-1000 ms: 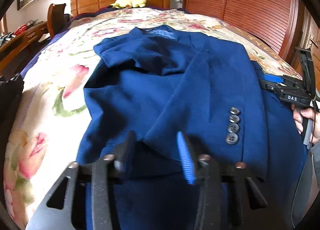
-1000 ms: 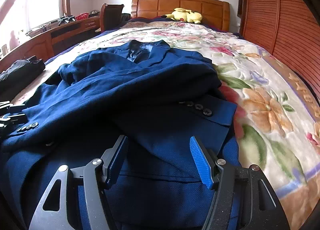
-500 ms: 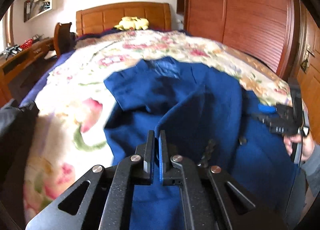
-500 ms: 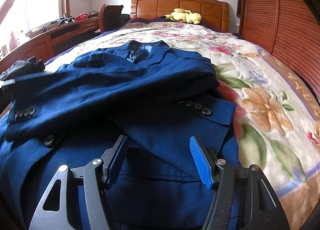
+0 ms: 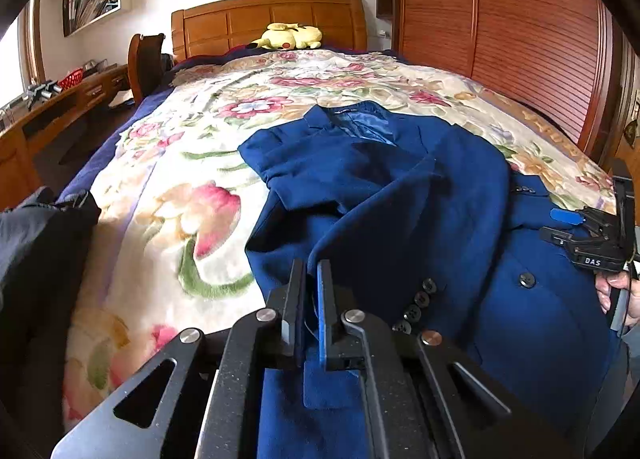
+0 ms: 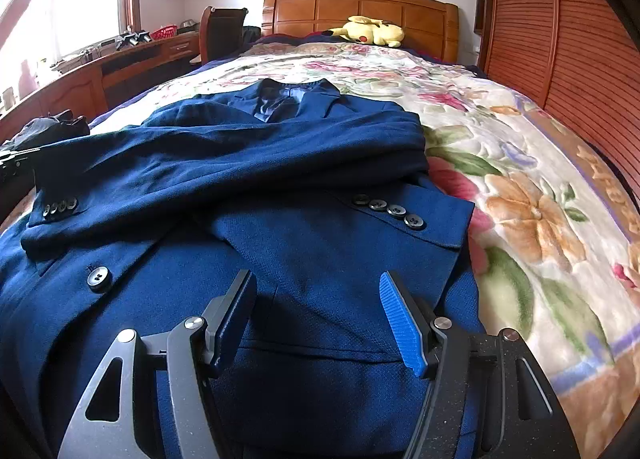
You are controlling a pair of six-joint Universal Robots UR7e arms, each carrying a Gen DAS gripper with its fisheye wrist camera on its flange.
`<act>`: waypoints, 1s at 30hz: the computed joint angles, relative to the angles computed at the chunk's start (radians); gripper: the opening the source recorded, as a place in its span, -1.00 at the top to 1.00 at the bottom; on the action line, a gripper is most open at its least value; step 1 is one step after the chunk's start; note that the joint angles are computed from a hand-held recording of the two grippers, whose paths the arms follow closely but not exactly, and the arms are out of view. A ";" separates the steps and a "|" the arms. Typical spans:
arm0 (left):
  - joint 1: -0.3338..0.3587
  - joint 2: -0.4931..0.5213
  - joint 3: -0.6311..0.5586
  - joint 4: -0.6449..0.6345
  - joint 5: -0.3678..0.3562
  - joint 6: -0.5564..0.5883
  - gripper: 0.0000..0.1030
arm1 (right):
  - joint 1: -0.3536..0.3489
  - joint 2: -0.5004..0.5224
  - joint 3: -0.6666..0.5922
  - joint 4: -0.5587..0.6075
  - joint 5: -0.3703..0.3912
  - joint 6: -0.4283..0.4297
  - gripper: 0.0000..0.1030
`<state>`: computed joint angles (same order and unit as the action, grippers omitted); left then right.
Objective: Fold large clothes
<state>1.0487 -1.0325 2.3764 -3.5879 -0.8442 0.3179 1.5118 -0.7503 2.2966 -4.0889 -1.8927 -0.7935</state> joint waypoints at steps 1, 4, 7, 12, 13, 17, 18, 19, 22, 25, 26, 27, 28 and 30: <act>-0.002 -0.003 0.004 -0.001 0.001 -0.001 0.87 | 0.000 0.000 -0.001 0.001 -0.001 -0.001 -0.28; -0.008 -0.020 0.028 -0.015 0.016 0.008 0.66 | 0.002 0.001 -0.003 0.002 -0.004 -0.001 -0.28; -0.005 -0.049 0.054 -0.032 -0.011 0.004 0.16 | 0.003 0.003 -0.005 0.001 -0.007 -0.004 -0.28; -0.007 -0.064 0.081 -0.067 -0.001 0.015 -0.48 | 0.003 0.003 -0.007 0.003 -0.010 -0.008 -0.28; -0.006 -0.066 0.085 -0.076 0.000 0.019 -0.54 | 0.002 0.003 -0.008 0.003 -0.010 -0.009 -0.28; 0.008 -0.086 0.100 -0.031 -0.002 0.002 -0.58 | 0.001 0.003 -0.008 0.002 -0.010 -0.013 -0.28; 0.010 -0.087 0.104 -0.025 0.000 0.002 -0.59 | 0.001 0.003 -0.007 0.002 -0.010 -0.012 -0.28; 0.010 -0.083 0.111 -0.027 0.008 0.004 -0.59 | 0.001 0.003 -0.007 0.002 -0.010 -0.012 -0.28; 0.013 -0.075 0.134 -0.013 0.047 -0.015 -0.59 | 0.001 0.001 -0.006 0.003 -0.010 -0.009 -0.28; 0.018 -0.078 0.155 0.014 0.076 -0.045 -0.59 | 0.001 -0.028 0.019 0.017 -0.011 0.006 -0.28; 0.019 -0.081 0.163 0.018 0.076 -0.053 -0.59 | -0.002 -0.037 0.034 0.001 -0.004 0.010 -0.28; 0.022 -0.089 0.173 0.025 0.074 -0.061 -0.59 | -0.007 -0.052 0.054 -0.007 0.005 0.012 -0.28; 0.025 -0.097 0.182 0.032 0.072 -0.065 -0.59 | -0.012 -0.067 0.074 -0.013 0.009 0.013 -0.28; 0.027 -0.103 0.196 0.031 0.070 -0.069 -0.59 | -0.018 -0.088 0.108 -0.029 -0.003 0.005 -0.28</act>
